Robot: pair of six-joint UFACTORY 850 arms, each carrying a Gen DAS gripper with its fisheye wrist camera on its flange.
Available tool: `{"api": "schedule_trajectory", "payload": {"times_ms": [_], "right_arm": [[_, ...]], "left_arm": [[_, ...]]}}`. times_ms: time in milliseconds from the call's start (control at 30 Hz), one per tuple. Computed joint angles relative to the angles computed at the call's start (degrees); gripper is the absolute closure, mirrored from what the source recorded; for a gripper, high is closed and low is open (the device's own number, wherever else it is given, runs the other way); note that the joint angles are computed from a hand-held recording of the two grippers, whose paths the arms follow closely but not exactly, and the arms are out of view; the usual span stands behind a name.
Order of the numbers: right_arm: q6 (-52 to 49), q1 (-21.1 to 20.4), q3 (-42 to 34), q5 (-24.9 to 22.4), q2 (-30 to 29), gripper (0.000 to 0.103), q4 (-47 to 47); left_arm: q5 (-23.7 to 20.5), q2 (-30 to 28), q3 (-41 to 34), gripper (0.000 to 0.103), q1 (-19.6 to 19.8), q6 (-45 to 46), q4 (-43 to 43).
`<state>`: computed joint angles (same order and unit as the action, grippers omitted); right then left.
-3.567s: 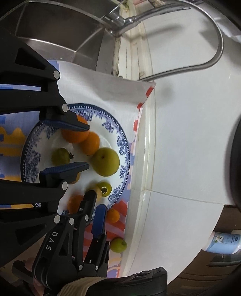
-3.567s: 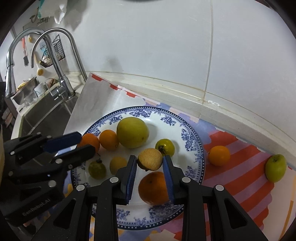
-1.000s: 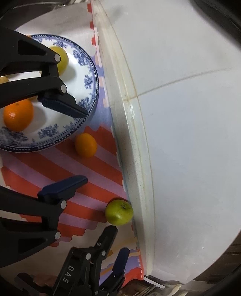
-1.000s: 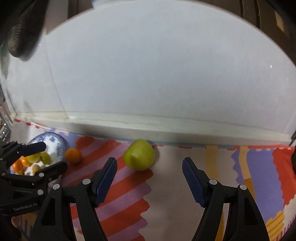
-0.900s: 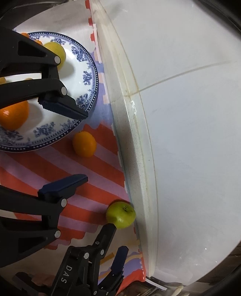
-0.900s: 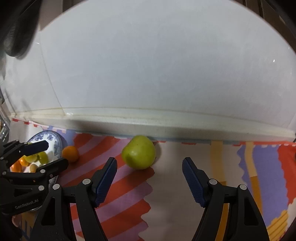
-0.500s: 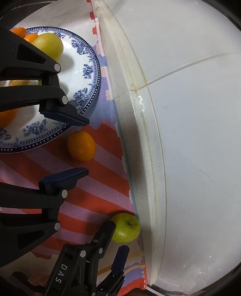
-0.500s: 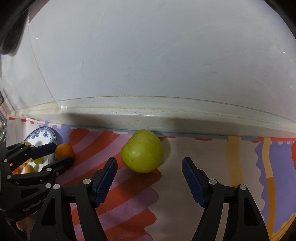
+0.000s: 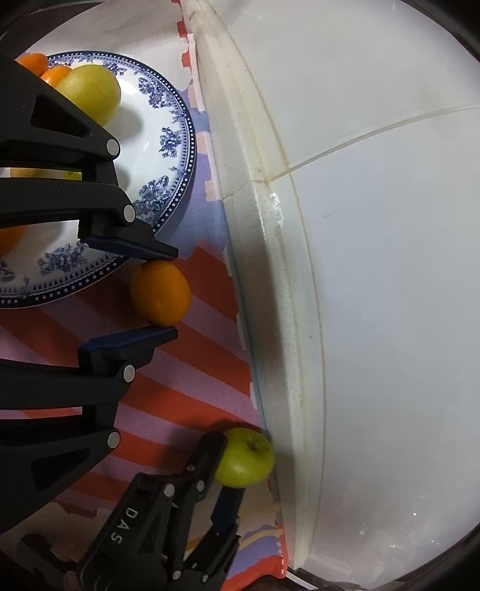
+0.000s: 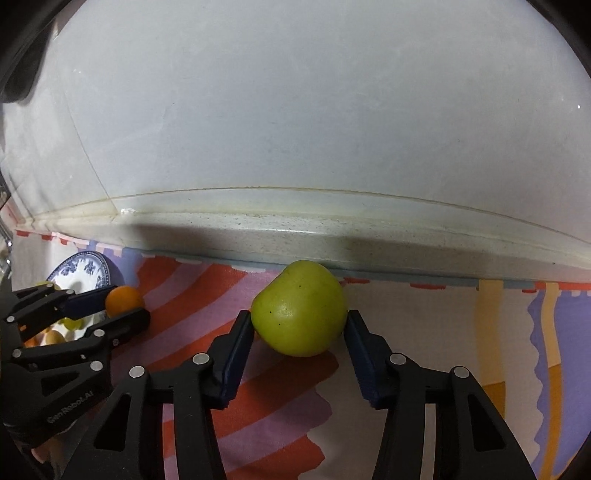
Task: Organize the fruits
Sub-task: 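Grasp the mandarin with the left tool while the right tool grasps the green apple, then carry the mandarin and green apple onto the plate and open both tools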
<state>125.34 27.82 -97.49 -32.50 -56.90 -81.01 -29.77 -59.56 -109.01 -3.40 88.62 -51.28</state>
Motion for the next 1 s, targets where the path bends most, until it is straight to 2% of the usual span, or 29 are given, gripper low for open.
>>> {"api": "schedule_trajectory", "payload": {"times_ms": [433, 700, 1000], "right_arm": [[9.38, 2.65, 6.18, -2.76, 5.51, 0.052, -9.18], [9.72, 5.61, 7.12, -5.82, 8.25, 0.052, -11.6], [7.4, 8.94, 7.4, -9.6, 10.53, 0.052, -12.13]], "left_arm": [[-5.38, 5.96, 6.89, 0.068, 3.44, 11.94, -12.44], [-8.05, 11.06, 12.58, 0.068, 5.75, 19.31, -21.29], [-12.38, 14.86, 15.96, 0.068, 9.14, 23.02, -26.29]]}}
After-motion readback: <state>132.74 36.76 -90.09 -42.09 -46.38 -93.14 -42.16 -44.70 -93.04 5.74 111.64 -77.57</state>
